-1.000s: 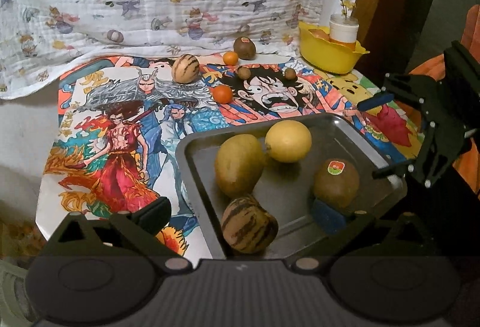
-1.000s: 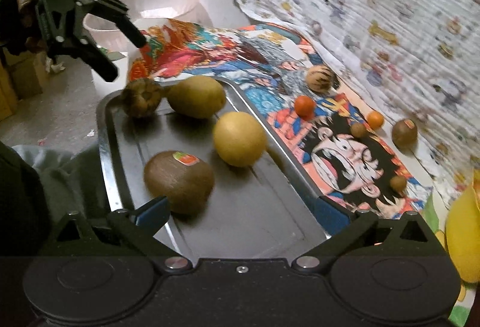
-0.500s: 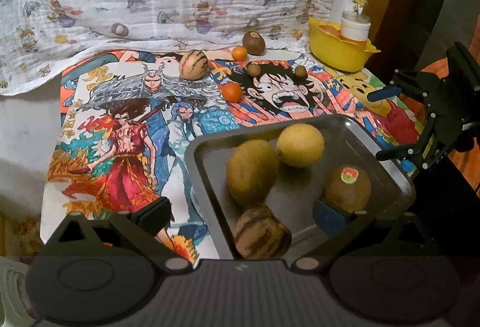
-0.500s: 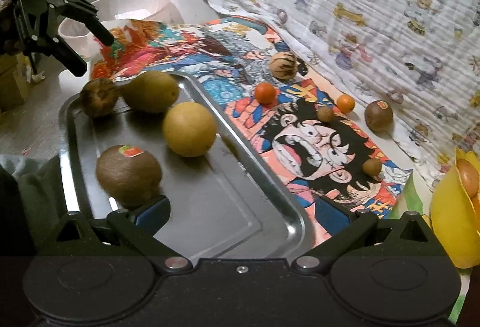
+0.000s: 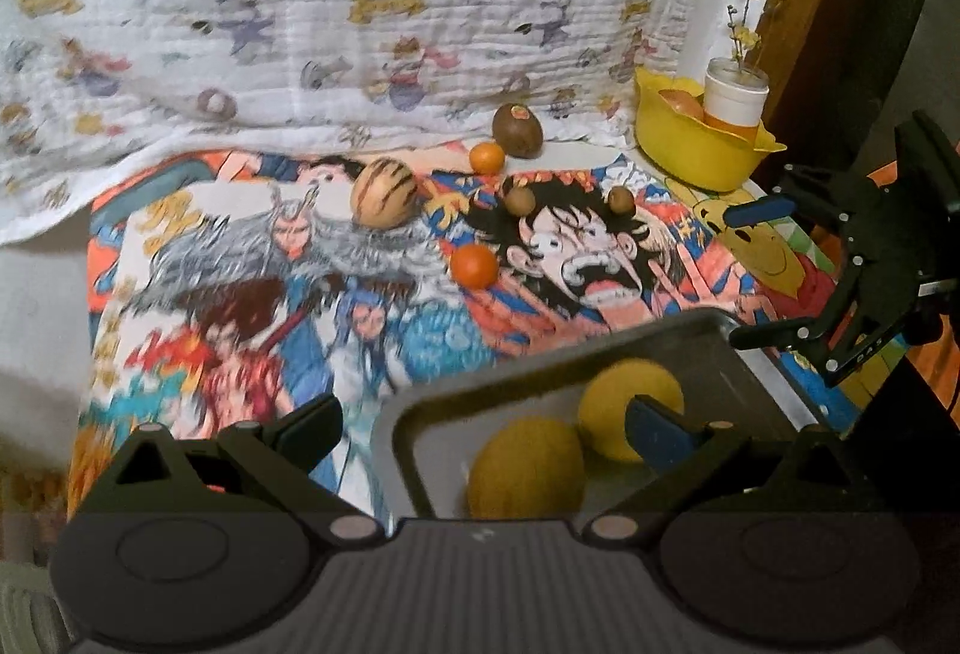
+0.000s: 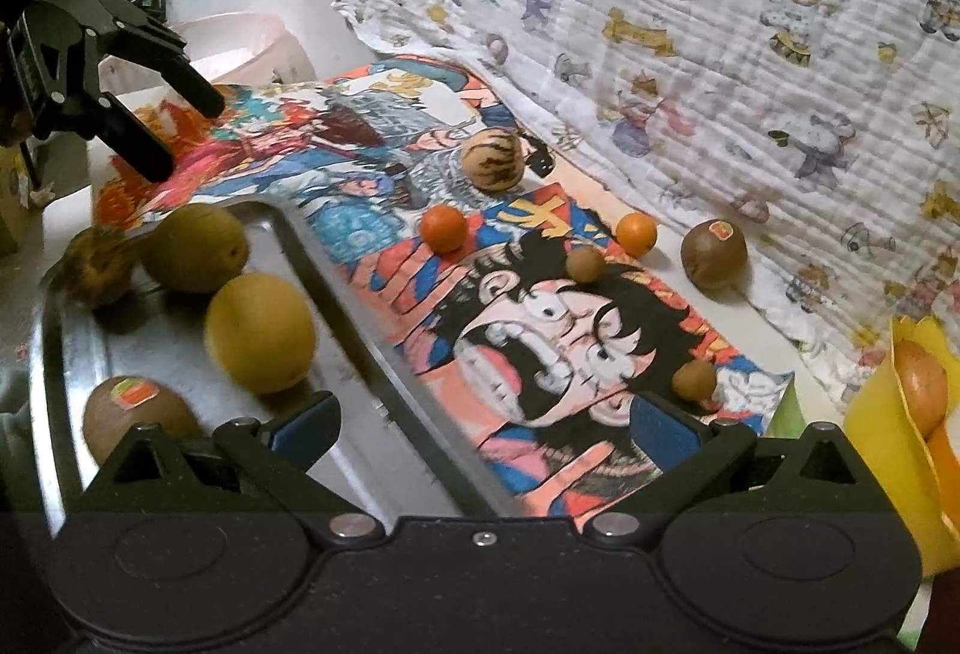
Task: Organize fruits
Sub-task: 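Withdraw both grippers from the tray toward the remaining fruits, then grasp the small brown fruit with the right gripper while the left grasps a tangerine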
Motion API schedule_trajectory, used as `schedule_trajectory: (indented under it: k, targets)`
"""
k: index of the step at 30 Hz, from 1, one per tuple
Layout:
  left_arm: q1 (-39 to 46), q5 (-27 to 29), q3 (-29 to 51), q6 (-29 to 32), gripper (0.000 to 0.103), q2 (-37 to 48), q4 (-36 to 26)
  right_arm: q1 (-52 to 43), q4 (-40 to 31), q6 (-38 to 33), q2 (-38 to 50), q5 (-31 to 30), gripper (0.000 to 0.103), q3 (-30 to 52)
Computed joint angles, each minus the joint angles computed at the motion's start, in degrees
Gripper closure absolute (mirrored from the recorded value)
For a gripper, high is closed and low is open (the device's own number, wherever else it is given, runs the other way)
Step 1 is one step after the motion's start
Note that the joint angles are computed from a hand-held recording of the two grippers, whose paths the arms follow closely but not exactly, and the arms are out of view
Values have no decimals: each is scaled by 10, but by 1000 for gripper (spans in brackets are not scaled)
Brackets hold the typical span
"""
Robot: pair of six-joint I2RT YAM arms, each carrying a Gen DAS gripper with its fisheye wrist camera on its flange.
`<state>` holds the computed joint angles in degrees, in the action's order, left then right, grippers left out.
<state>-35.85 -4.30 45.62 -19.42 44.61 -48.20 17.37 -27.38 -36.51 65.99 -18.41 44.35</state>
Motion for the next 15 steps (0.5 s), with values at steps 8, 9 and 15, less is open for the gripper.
schedule_trajectory:
  k: [8, 9, 15]
  targets:
    - [54, 47, 16, 48, 1, 122, 111, 9, 52, 4, 108, 20, 1, 68]
    - [58, 51, 18, 51, 1, 139, 124, 10, 60, 8, 121, 23, 1, 76]
    - [81, 69, 32, 68, 1, 229, 190, 27, 128, 26, 201, 61, 1, 113]
